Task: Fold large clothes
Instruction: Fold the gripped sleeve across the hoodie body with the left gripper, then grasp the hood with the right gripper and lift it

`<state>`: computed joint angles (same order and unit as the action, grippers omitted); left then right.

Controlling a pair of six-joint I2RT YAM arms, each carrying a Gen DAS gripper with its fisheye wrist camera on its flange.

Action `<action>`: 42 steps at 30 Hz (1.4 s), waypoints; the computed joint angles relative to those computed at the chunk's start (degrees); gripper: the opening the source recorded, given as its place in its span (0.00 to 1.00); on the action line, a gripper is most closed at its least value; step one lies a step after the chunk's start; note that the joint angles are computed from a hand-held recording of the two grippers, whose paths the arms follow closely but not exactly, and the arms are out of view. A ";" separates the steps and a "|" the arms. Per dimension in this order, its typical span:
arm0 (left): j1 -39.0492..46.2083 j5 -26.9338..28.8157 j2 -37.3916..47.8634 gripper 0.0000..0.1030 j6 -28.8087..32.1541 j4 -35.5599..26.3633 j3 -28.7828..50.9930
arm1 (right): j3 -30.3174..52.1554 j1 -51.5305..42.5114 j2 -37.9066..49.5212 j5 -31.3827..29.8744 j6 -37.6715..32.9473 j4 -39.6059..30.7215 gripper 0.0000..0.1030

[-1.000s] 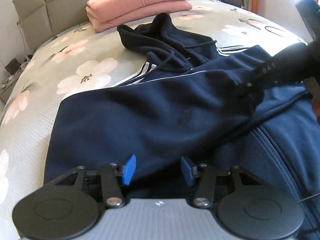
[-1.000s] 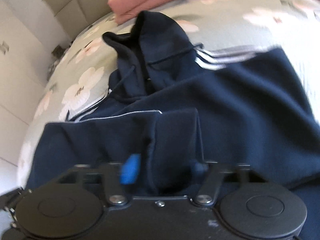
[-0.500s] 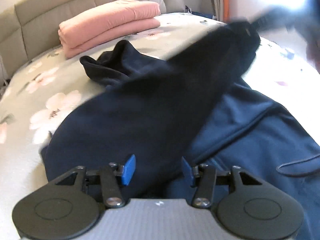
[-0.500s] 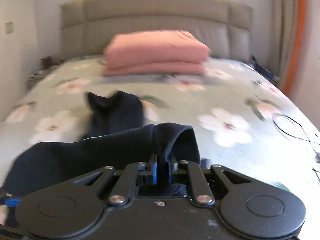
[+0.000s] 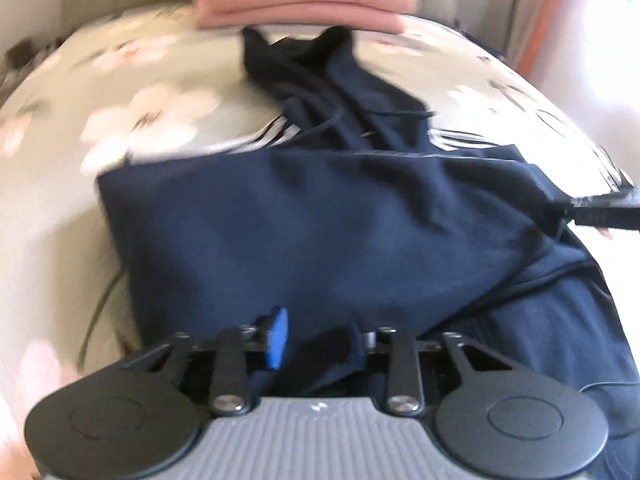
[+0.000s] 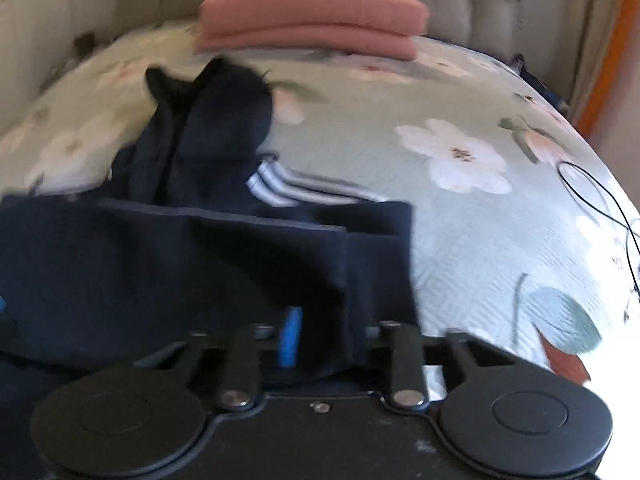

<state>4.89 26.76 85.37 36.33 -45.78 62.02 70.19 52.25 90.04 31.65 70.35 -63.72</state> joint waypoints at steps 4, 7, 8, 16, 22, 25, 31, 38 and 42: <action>4.36 1.25 0.98 0.15 1.67 0.96 -1.93 | -9.48 -3.49 -4.75 -5.50 1.32 8.56 0.05; 5.92 0.09 -0.24 0.11 2.12 -1.71 -1.32 | -7.38 -2.97 -5.61 -6.61 3.91 4.87 0.05; 7.00 0.26 -1.63 0.11 3.53 -2.75 -1.67 | -7.03 -1.73 -6.77 -6.34 5.24 3.80 0.05; 22.18 -0.15 -9.74 0.13 20.41 -18.48 -2.48 | -0.99 13.22 -9.39 -4.97 21.76 -9.79 0.11; 27.78 2.33 -11.63 0.13 25.28 -26.07 -2.32 | 3.92 12.82 -8.02 -3.63 13.80 -11.41 0.20; 22.63 4.01 -14.10 0.16 20.75 -24.36 -4.49 | 8.30 5.01 -5.33 -1.75 0.45 -6.72 0.23; 0.93 -0.76 -17.48 0.22 2.78 -6.46 -10.36 | 14.30 -10.22 3.09 0.59 -25.11 13.02 0.47; -14.58 -9.19 -3.03 0.35 -12.54 17.23 -5.15 | 30.49 -21.61 23.19 -1.66 -42.55 26.75 0.69; -17.67 -10.72 8.49 0.39 -12.33 23.27 0.06 | 43.36 -25.04 34.88 -3.43 -48.57 26.05 0.69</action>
<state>-12.78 16.04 93.86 24.00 -22.51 62.09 113.55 27.21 124.92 28.22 21.79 -37.67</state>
